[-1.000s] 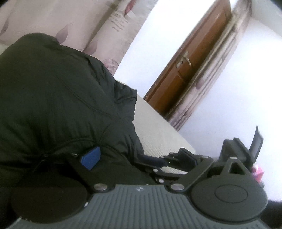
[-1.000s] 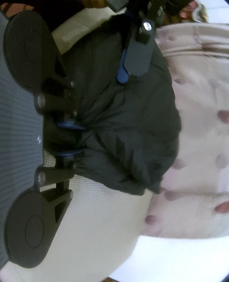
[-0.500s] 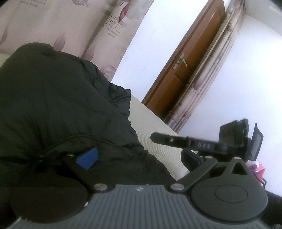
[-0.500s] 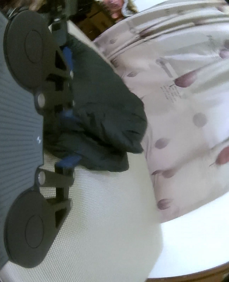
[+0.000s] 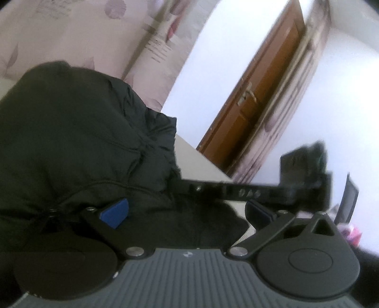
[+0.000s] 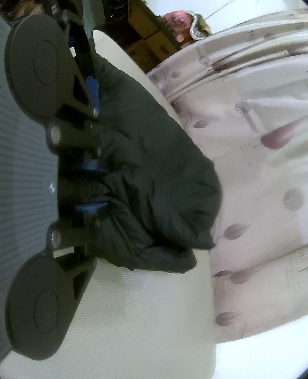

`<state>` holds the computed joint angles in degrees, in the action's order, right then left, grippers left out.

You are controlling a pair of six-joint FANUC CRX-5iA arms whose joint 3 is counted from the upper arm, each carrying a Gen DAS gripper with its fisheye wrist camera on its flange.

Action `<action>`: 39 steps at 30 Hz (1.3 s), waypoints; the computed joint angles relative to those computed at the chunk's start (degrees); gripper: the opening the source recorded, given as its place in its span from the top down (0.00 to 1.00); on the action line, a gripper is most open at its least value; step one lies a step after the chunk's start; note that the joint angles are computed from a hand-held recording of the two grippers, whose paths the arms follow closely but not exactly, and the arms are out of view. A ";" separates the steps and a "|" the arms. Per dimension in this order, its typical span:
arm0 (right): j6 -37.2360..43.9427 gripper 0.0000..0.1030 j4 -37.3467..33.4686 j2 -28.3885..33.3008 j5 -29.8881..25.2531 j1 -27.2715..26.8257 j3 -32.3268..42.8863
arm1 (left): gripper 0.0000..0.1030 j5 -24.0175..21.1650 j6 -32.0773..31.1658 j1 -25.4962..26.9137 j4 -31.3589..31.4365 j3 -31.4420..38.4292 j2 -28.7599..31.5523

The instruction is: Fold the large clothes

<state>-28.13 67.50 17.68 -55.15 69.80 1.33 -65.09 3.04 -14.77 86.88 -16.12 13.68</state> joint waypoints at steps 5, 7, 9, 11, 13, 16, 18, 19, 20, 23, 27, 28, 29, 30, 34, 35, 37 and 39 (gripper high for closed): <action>-15.64 0.73 8.56 -2.67 6.94 -2.98 -9.29 | 0.00 3.30 -1.43 -1.32 -0.96 -1.01 -1.43; -26.59 0.73 13.96 -3.86 8.71 -3.87 -12.80 | 0.00 2.83 -2.27 -1.18 -0.60 -1.36 -1.45; -34.43 0.68 18.88 -5.04 9.61 -4.62 -15.74 | 0.00 1.09 -1.90 -0.44 -1.26 -0.60 -0.74; -34.84 0.59 17.76 -5.19 6.90 -3.36 -15.38 | 0.00 0.23 -0.54 0.06 -2.24 0.34 -0.29; -34.40 0.54 17.43 -5.26 4.12 -1.96 -14.89 | 0.00 0.13 1.22 0.14 -2.74 0.99 -0.18; -37.12 0.32 18.18 -5.48 -0.21 0.06 -15.27 | 0.00 0.59 4.00 0.12 -3.47 1.65 -0.32; -38.93 0.31 17.87 -5.55 -1.95 1.22 -15.61 | 0.00 1.26 6.04 0.22 -4.54 1.94 -0.88; -39.20 0.31 17.00 -5.60 -2.77 1.98 -15.69 | 0.00 1.65 6.82 0.29 -5.29 2.13 -1.17; -39.23 0.31 16.38 -5.54 -3.60 2.56 -15.56 | 0.00 2.47 7.57 0.26 -6.31 2.35 -1.57; -41.59 0.31 16.26 -5.46 -6.13 4.04 -16.04 | 0.00 5.45 7.85 -0.07 -8.65 1.89 -3.46; -41.04 0.27 15.23 -4.39 -8.47 4.71 -14.14 | 0.00 10.15 7.20 -0.61 -12.16 0.80 -6.38; -40.14 0.26 14.54 -4.15 -8.80 4.80 -13.56 | 0.00 11.04 6.93 -0.69 -12.72 0.49 -6.99; -39.05 0.26 13.76 -3.80 -9.26 5.06 -12.82 | 0.00 11.87 6.76 -0.75 -13.32 0.27 -7.51; -37.50 0.26 12.86 -3.38 -9.64 5.26 -11.90 | 0.00 12.65 6.84 -0.80 -13.96 0.16 -7.92; -31.90 0.23 10.49 -1.92 -10.57 5.77 -9.05 | 0.00 15.11 7.13 -0.75 -15.38 -0.60 -9.47; -30.69 0.23 9.97 -1.60 -10.70 5.84 -8.41 | 0.00 15.59 7.33 -0.66 -15.83 -0.65 -9.71; -28.93 0.23 9.24 -1.12 -10.83 5.95 -7.45 | 0.00 17.03 7.44 -0.59 -16.39 -1.06 -10.37; -27.21 0.22 8.40 -0.59 -11.10 6.06 -6.42 | 0.00 18.57 7.82 -0.61 -17.43 -1.16 -10.90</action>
<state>-55.34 75.90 17.09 -66.25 75.86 -5.09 -46.52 10.86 -15.38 69.45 -17.28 2.78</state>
